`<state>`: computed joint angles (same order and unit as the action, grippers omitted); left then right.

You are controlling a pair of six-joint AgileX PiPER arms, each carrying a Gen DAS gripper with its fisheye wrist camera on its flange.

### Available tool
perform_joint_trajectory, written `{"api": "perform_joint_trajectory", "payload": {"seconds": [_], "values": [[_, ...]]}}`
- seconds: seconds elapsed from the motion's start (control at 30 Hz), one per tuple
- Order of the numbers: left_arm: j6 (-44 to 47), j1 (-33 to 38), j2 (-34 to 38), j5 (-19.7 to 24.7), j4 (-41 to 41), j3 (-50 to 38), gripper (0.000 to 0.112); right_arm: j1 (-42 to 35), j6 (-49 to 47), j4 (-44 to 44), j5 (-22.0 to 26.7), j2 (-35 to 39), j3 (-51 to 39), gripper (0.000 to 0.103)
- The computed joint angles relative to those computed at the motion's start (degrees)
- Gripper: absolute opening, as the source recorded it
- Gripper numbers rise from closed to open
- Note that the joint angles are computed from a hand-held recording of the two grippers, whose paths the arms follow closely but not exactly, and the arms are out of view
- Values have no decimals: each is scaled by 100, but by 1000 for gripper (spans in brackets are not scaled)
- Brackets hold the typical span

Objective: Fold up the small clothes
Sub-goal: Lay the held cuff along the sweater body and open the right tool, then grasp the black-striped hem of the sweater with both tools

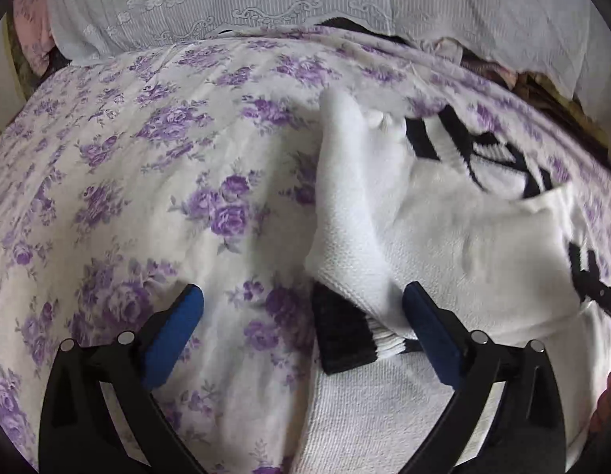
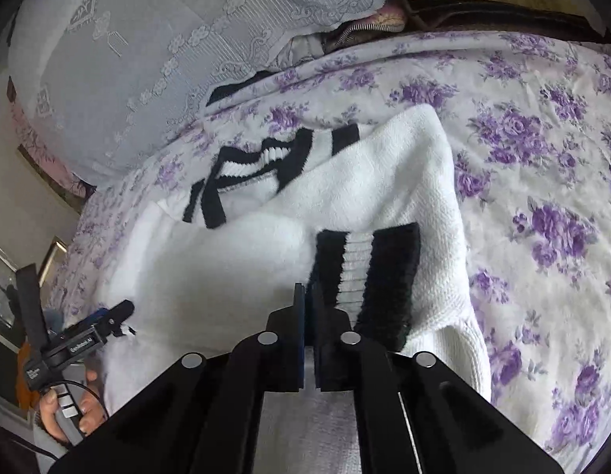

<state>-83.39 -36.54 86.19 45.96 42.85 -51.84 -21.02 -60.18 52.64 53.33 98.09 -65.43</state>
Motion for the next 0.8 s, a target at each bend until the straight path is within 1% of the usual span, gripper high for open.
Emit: {"api": "perform_joint_trajectory", "payload": {"seconds": [0.07,0.1,0.13,0.2,0.23,0.3,0.33,0.37,0.43,0.5,0.57,0.6,0.67,0.7,0.77,0.8], "values": [[48,165,-30,-248,-118,78,99,-91,108,-13,142,-10,-49,0],[-85,156,-165,-314,-66,189,98,-217,29,115,208,-117,58,0],[-349,22,-328,-318,145,337,98,-319,-152,262,254,-245,213,3],[-818,-456,-568,-39,591,521,98,-499,-443,273,311,-541,495,7],[-1062,-701,-606,220,780,545,98,-566,-527,290,322,-637,600,13],[-1581,-1167,-607,890,1124,504,98,-802,-747,548,404,-887,878,35],[-1696,-1312,-682,992,1224,530,98,-870,-829,719,372,-1024,1019,53],[-1692,-1374,-757,996,1226,525,98,-946,-921,873,378,-1181,1159,60],[-1624,-1471,-764,1020,1087,443,98,-966,-920,951,461,-1471,1340,63],[-1576,-1505,-816,784,1010,462,98,-862,-842,956,459,-1722,1523,67],[-1477,-1585,-841,565,839,461,98,-738,-910,1068,317,-2054,1895,73],[-1477,-1670,-831,560,781,435,98,-617,-908,1048,156,-2229,2080,74],[-1530,-2053,-724,843,751,298,98,-398,-801,835,-27,-2514,2339,78],[-1508,-2327,-598,1184,715,132,98,-296,-701,735,-60,-2608,2416,78],[-1432,-2837,-270,1902,591,-277,98,-353,-533,760,97,-2900,2625,78],[-1430,-2997,-222,1992,524,-376,98,-434,-492,843,211,-3013,2712,79]]}}
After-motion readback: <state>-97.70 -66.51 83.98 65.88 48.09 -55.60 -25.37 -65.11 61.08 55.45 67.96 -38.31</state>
